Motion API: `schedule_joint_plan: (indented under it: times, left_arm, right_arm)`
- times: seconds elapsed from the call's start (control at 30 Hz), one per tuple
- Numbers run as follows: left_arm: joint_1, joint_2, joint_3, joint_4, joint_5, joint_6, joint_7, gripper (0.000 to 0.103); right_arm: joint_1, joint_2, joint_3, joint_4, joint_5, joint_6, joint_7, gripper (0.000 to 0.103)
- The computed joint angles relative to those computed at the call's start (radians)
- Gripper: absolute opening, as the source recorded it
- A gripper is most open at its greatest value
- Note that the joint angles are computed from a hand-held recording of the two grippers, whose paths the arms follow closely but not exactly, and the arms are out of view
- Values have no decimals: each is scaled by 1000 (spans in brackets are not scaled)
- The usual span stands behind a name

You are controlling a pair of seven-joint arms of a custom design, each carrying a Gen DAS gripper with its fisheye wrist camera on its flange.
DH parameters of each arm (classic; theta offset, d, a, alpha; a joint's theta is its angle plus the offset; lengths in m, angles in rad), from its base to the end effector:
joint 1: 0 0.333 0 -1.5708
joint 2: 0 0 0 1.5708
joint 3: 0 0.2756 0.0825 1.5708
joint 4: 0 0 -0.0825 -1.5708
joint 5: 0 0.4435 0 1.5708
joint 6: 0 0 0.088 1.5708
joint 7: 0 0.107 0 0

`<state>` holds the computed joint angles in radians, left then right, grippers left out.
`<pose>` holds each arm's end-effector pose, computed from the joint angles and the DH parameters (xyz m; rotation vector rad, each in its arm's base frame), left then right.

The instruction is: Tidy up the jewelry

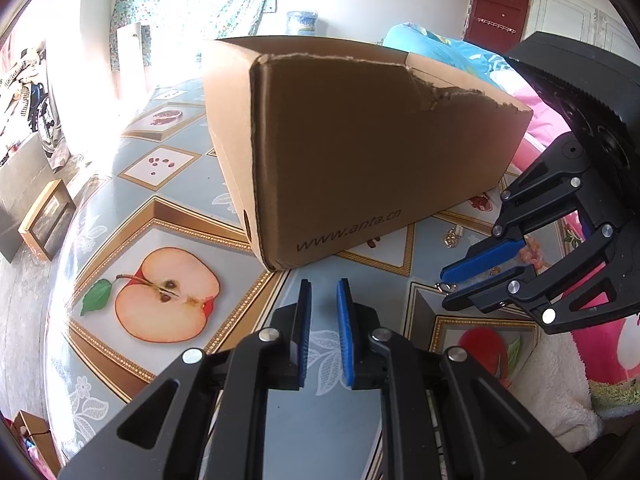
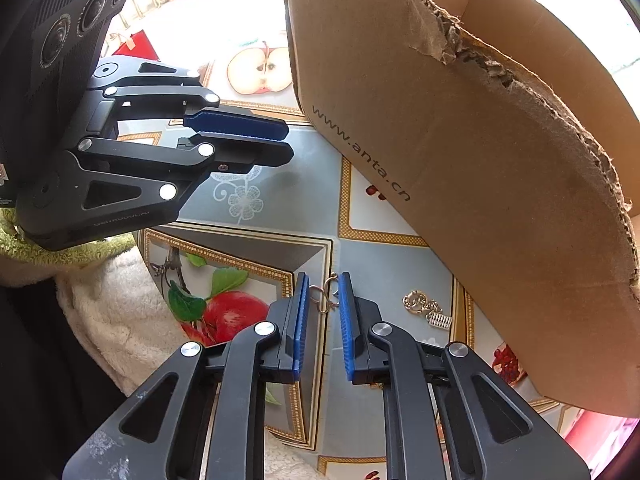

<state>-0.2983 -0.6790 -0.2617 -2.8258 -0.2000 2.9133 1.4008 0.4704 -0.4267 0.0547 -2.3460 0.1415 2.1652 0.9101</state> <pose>0.3911 -0.2147 0.4034 -1.6421 2.0525 -0.9195 0.4450 0.2647 0.4617 -2.8236 0.6491 -0.1709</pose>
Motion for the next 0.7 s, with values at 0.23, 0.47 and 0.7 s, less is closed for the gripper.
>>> schedule_joint_plan:
  times: [0.23, 0.47, 0.7]
  left_arm:
    - [-6, -7, 7, -5, -4, 2, 9, 12]
    - [-4, -12, 8, -11, -8, 4, 2, 12]
    - [-13, -5, 16, -8, -13, 9, 19, 12]
  right_arm:
    - [-1, 4, 4, 12, -2, -9, 22, 0]
    - [-11, -18, 1, 44, 48, -62, 140, 26]
    - [-23, -36, 5, -10, 34, -19, 256, 27]
